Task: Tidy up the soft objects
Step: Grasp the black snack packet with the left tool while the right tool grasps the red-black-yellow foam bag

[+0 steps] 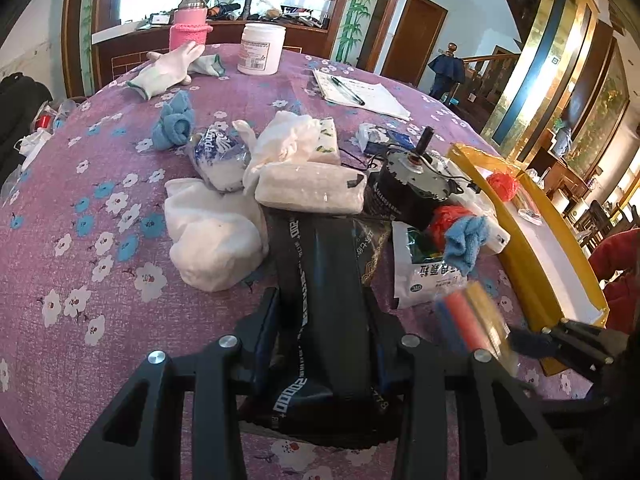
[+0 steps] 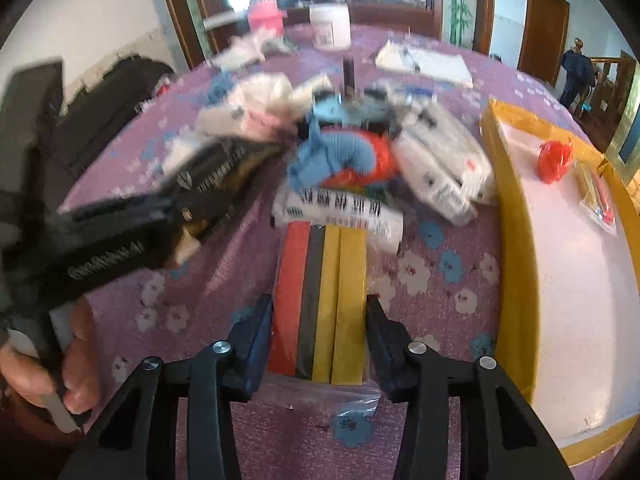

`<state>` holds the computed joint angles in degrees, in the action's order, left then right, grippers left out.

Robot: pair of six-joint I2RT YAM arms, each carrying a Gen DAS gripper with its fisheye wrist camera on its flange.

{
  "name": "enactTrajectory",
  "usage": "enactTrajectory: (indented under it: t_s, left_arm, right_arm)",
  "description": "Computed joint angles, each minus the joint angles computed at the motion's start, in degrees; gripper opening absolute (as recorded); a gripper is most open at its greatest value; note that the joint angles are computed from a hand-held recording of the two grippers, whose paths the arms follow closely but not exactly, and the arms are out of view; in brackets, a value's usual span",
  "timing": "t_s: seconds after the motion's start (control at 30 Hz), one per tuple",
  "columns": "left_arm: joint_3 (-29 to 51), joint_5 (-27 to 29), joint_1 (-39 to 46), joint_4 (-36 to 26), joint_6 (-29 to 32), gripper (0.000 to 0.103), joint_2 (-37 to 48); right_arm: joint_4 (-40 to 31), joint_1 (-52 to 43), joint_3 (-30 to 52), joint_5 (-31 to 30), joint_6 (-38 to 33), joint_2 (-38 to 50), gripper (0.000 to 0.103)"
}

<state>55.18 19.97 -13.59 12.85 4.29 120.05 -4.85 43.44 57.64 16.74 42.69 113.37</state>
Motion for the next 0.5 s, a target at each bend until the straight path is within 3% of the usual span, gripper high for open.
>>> enactTrajectory:
  t_s: [0.23, 0.33, 0.5]
  left_arm:
    - [-2.20, 0.88, 0.03, 2.67, 0.32, 0.038, -1.43]
    - [-3.04, 0.75, -0.22, 3.78, 0.42, 0.038, -1.99]
    - [-3.54, 0.82, -0.49, 4.76, 0.67, 0.038, -2.30]
  right_arm:
    - [7.85, 2.53, -3.65, 5.40, -2.36, -2.30, 0.048]
    - [7.47, 3.77, -2.49, 8.32, -2.09, -0.15, 0.048]
    - [9.76, 3.19, -4.16, 8.08, -0.56, -0.03, 0.048]
